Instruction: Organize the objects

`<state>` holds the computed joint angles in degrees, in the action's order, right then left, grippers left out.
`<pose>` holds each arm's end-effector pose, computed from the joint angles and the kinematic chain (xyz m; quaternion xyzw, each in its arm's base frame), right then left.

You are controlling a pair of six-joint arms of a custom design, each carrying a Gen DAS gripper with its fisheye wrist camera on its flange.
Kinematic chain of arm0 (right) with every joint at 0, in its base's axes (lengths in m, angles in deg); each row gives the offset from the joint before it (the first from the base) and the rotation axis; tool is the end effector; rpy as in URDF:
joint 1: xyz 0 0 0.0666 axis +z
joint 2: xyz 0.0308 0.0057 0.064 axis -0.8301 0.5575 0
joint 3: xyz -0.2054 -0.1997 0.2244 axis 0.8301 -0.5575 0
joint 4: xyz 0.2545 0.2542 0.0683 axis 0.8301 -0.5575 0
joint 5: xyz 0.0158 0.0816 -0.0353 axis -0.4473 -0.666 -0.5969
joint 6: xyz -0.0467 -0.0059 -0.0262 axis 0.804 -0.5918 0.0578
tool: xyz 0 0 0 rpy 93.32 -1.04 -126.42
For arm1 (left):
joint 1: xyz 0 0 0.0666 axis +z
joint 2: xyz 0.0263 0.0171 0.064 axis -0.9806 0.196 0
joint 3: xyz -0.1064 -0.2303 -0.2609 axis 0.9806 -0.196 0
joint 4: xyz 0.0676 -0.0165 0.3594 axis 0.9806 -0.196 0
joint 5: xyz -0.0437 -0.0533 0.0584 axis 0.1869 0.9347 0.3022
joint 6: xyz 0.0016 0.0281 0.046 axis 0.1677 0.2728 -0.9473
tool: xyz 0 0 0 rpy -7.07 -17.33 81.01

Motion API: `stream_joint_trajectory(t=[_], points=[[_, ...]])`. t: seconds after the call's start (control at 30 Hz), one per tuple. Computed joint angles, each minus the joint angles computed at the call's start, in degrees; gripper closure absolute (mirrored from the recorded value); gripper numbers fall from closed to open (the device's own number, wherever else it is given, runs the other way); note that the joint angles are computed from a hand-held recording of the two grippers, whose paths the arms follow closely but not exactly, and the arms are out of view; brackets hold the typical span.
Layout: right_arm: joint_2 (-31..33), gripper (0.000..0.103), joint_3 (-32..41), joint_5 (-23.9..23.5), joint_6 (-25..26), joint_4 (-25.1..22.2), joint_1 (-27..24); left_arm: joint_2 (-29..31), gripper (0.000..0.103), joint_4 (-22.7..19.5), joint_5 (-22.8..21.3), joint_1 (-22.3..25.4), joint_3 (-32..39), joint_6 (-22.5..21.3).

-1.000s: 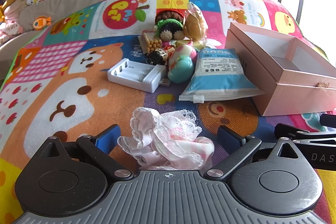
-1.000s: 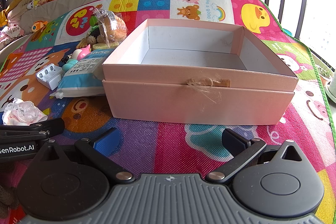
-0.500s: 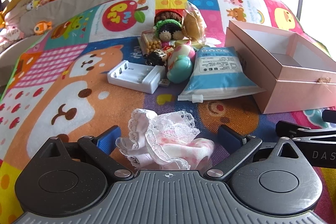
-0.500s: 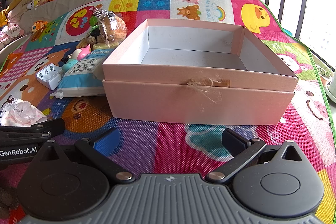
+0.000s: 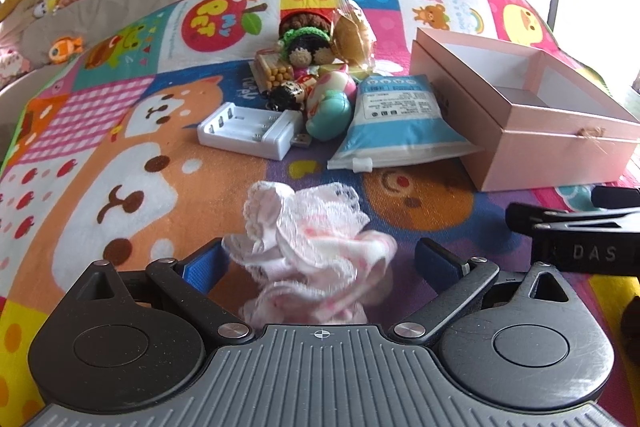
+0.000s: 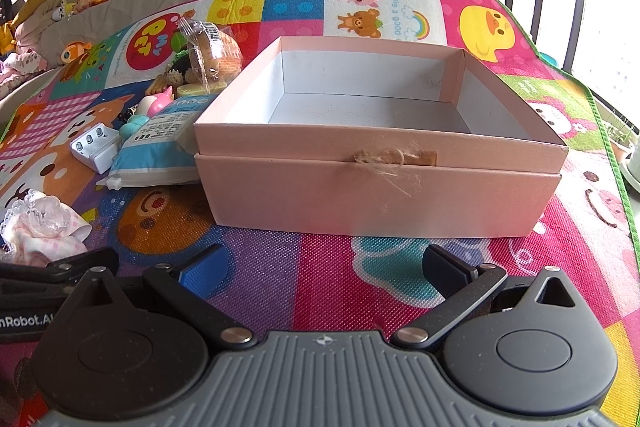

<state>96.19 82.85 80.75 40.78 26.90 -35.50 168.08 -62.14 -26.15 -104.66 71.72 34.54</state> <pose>0.6714 0.2555 0.3000 -0.2037 0.8816 0.1048 0.4127 0.5769 -0.2600 0.3190 -0.1437 0.8981 0.0741 0.4090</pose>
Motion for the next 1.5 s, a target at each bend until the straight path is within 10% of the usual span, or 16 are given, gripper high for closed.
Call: stream_joint_trajectory(t=[0.47,0.67,0.8,0.93,1.1,1.27,1.5], points=[[-4.1,0.000,-4.2,-5.3,6.1,-5.1,-2.0,-1.5,0.005,0.6,2.7,0.5,-0.9,-0.7],[-3.7,0.000,-3.6,-4.9,6.1,-5.5,-1.8,-6.4,0.015,17.6,6.1,2.3,-5.4,-5.3],[-3.7,0.000,-3.6,-4.9,6.0,-5.5,-1.8,2.4,0.015,8.5,16.1,5.7,9.9,-2.7],[-4.0,0.000,-4.2,-4.8,5.9,-5.0,-1.8,15.7,0.015,-7.1,17.9,6.9,31.1,-2.8],[-4.2,0.000,-4.6,-4.7,5.9,-4.6,-1.7,25.0,0.015,-16.2,16.3,6.5,46.6,-6.6],[-4.5,0.000,-5.0,-4.5,5.9,-4.4,-1.7,21.7,0.047,-15.2,21.1,7.1,40.7,-5.4],[-3.7,0.000,-3.3,-4.4,6.1,-6.2,-1.5,-3.3,0.048,10.7,22.8,8.0,1.1,-3.3]])
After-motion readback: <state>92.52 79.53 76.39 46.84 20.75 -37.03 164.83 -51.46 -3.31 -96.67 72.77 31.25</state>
